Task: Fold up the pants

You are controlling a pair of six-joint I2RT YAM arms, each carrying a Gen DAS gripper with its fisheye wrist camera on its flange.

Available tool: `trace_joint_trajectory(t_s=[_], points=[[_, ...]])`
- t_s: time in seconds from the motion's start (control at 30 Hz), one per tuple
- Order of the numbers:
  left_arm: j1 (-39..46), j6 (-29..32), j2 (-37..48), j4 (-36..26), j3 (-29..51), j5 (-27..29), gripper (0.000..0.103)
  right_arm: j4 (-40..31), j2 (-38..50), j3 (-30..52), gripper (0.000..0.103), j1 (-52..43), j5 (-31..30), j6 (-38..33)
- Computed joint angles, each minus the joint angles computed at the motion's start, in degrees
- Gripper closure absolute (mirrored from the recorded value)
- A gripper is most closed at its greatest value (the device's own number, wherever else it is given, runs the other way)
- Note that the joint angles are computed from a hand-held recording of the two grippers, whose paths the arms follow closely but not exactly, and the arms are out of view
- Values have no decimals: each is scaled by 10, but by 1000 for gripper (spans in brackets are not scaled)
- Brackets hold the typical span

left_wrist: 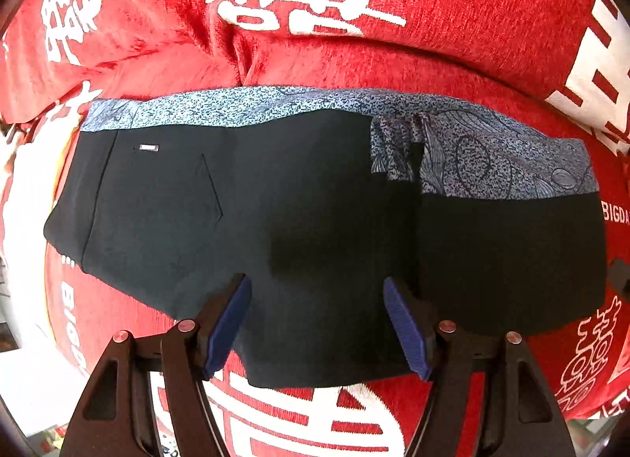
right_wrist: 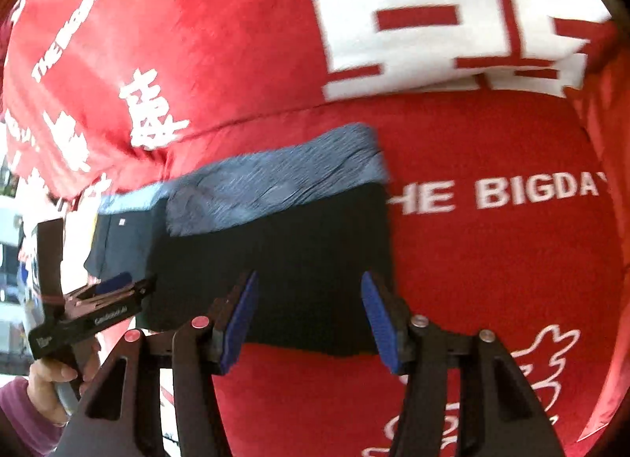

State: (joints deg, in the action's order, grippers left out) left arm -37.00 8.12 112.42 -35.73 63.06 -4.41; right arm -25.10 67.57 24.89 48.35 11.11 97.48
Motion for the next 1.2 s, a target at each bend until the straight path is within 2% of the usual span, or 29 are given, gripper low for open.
trace_joint_trajectory(t_s=[0.17,0.3,0.53,0.6,0.7,0.87,1.13,1.2], points=[[15,14,-9,-3,-5,19,32,-8,31,21,40,32,-9,27],[46,51,-5,-6,-6,31,32,-31,80,63,37,47,-11,52],[135,171,-2,-43,14,64,32,-60,201,187,36,67,-16,98],[156,204,-1,-49,22,64,32,-59,247,234,32,69,-25,100],[198,253,8,-54,42,65,32,-52,314,305,32,62,-41,85],[277,280,49,-94,124,70,32,-67,391,409,32,41,-64,38],[378,331,82,-131,241,64,32,-147,411,508,30,-5,-45,-36],[399,333,89,-138,262,59,32,-166,412,526,25,-13,-37,-48]])
